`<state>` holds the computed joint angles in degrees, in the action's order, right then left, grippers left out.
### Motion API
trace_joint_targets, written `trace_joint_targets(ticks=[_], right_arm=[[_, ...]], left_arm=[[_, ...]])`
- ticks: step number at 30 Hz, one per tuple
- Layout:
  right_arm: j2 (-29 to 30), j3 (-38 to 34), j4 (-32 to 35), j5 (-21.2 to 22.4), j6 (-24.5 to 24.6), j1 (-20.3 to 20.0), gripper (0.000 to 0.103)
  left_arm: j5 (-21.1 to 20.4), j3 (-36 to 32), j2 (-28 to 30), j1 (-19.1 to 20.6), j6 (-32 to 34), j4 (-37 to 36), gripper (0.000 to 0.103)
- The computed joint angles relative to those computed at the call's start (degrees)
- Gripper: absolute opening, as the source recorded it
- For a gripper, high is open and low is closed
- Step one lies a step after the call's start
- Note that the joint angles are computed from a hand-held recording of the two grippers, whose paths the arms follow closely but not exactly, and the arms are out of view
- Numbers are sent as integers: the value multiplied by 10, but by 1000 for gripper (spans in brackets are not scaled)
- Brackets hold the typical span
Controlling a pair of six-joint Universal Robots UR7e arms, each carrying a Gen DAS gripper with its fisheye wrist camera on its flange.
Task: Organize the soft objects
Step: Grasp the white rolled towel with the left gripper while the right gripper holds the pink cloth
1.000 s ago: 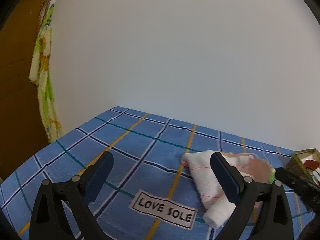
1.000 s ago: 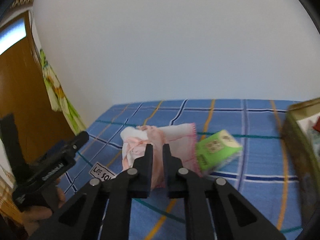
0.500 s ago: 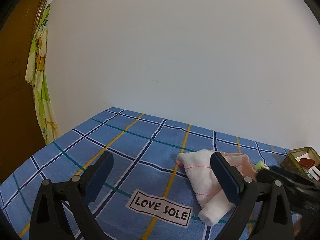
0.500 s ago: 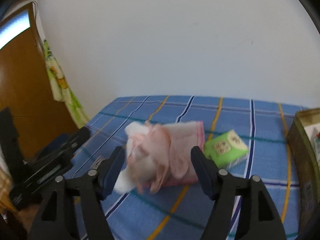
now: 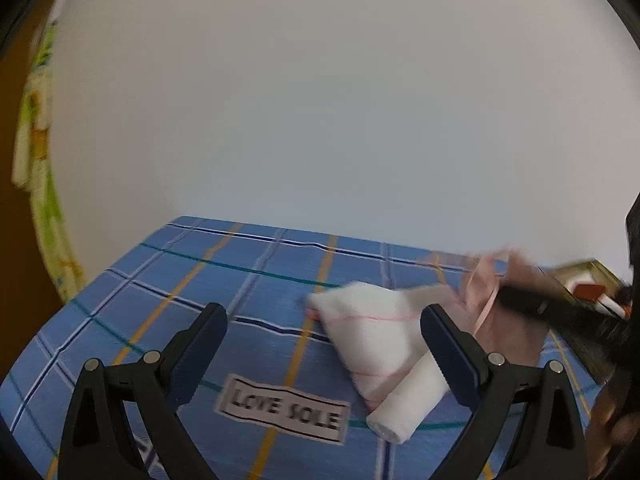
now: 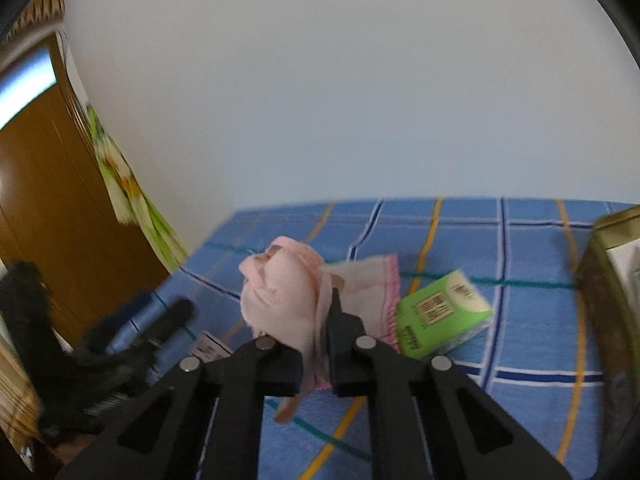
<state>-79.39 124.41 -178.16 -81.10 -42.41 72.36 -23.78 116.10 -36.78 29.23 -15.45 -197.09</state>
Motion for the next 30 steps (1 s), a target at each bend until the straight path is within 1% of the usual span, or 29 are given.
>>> trace_joint_targets(ticks=[1, 2, 3, 5, 6, 8, 10, 12, 14, 16, 17, 18, 20, 22, 24, 25, 29, 30], right_arm=[[-20, 12, -3, 15, -7, -9, 9], [-33, 24, -15, 18, -18, -15, 9], [-46, 37, -32, 15, -33, -20, 9], [-66, 66, -84, 2, -69, -30, 9], [-79, 77, -98, 1, -83, -42, 9], [-105, 91, -104, 3, -98, -67, 9], [-129, 92, -74, 6, -89, -90, 9], [-145, 85, -35, 13, -77, -105, 9], [-147, 80, -25, 14, -65, -106, 10], [-151, 78, -17, 21, -65, -105, 10], [-158, 80, -9, 28, -71, -112, 11], [-158, 82, -12, 27, -73, -111, 11], [-161, 88, -15, 23, -76, -109, 11], [-161, 89, -13, 22, -75, -109, 11], [-162, 89, -14, 22, -73, -110, 11], [-162, 90, -16, 22, -74, -110, 11], [-161, 92, -20, 24, -77, -109, 12], [-161, 92, -21, 22, -77, -109, 12]], left_arm=[[-11, -2, 1, -1, 9, 6, 99], [-20, -4, 2, -1, 18, 15, 99], [-31, -8, 5, -3, 30, 35, 99], [-34, -14, 12, -8, 56, 59, 99], [-42, -19, 18, -12, 78, 73, 99], [-67, -22, 20, -13, 94, 93, 99], [-97, -25, 17, -12, 97, 124, 99], [-106, -29, 19, -14, 100, 139, 99], [-103, -34, 18, -13, 83, 167, 99], [-113, -41, 16, -11, 70, 201, 99], [-116, -44, 17, -10, 71, 212, 99], [-119, -49, 20, -10, 78, 222, 99], [-116, -58, 29, -12, 93, 241, 99], [-105, -73, 40, -15, 89, 291, 98], [-92, -91, 50, -13, 74, 353, 91], [-96, -87, 44, -19, 68, 358, 90], [-138, -87, 26, -4, 25, 379, 89], [-158, -87, 19, 2, 14, 379, 84]])
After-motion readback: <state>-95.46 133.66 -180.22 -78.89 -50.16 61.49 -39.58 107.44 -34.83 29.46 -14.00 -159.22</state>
